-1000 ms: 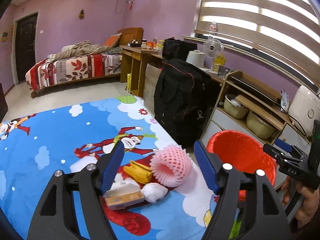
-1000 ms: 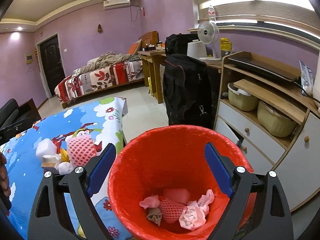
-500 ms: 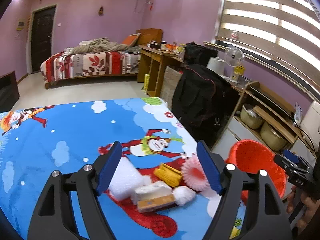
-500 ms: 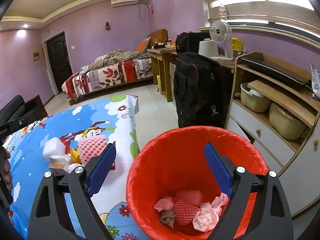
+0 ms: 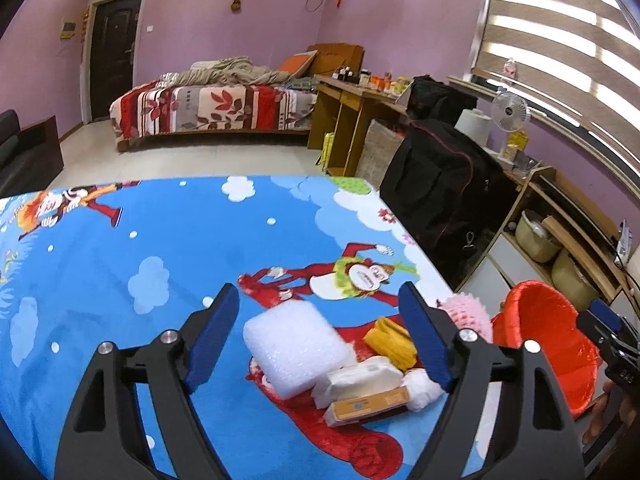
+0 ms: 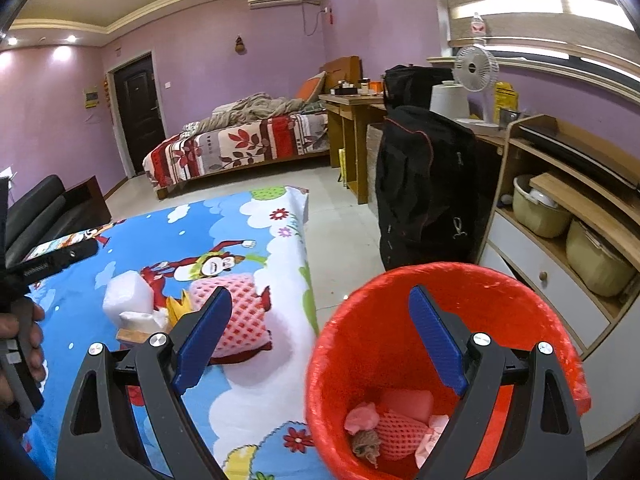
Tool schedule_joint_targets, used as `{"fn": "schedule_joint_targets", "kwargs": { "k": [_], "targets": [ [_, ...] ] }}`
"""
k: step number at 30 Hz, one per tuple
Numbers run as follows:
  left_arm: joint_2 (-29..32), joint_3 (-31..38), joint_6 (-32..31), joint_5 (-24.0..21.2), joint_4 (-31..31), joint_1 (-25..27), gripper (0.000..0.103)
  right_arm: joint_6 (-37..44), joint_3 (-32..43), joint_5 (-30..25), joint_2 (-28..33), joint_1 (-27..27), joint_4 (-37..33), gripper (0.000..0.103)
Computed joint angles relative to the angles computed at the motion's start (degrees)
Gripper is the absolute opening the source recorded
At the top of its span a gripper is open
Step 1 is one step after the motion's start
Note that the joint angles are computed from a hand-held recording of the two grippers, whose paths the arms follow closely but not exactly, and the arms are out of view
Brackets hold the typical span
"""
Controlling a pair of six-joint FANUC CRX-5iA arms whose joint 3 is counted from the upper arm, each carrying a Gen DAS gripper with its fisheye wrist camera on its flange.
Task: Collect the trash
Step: 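Grasp the pink foam net with the right tool while the left tool grasps the white foam block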
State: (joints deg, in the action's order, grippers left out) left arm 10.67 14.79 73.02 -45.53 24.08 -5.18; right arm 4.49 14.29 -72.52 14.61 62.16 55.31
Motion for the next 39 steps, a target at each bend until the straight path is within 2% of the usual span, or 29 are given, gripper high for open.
{"fn": "schedule_joint_targets", "kwargs": {
  "k": [10, 19, 25, 26, 30, 39],
  "targets": [
    [5.07, 6.28, 7.58, -7.03, -7.66, -0.89, 0.088, 4.45, 4.89, 2.42, 3.95, -0.77, -2.9, 0.084],
    [8.69, 11.4, 12.03, -12.59, -12.76, -1.91, 0.09, 9.09, 10.42, 3.41, 8.5, -1.82, -6.81, 0.084],
    [9.37, 11.83, 11.94, -13.38, -12.84, -1.7, 0.089, 11.55, 13.14, 3.46, 10.72, -2.5, -10.03, 0.084],
    [9.43, 11.97, 11.85, -13.48, -12.88, -1.74, 0.089, 11.98, 13.68, 3.41, 11.14, -2.61, -10.55, 0.084],
    [9.33, 11.36, 9.59, -13.31, -10.72, -1.5, 0.074, 13.56, 15.35, 3.36, 12.43, -3.07, -12.29, 0.084],
    [7.36, 8.88, 8.84, -12.0, -9.54, -0.94, 0.07, 15.74, 18.13, 3.6, 14.59, -4.3, -15.78, 0.084]
  ]
}}
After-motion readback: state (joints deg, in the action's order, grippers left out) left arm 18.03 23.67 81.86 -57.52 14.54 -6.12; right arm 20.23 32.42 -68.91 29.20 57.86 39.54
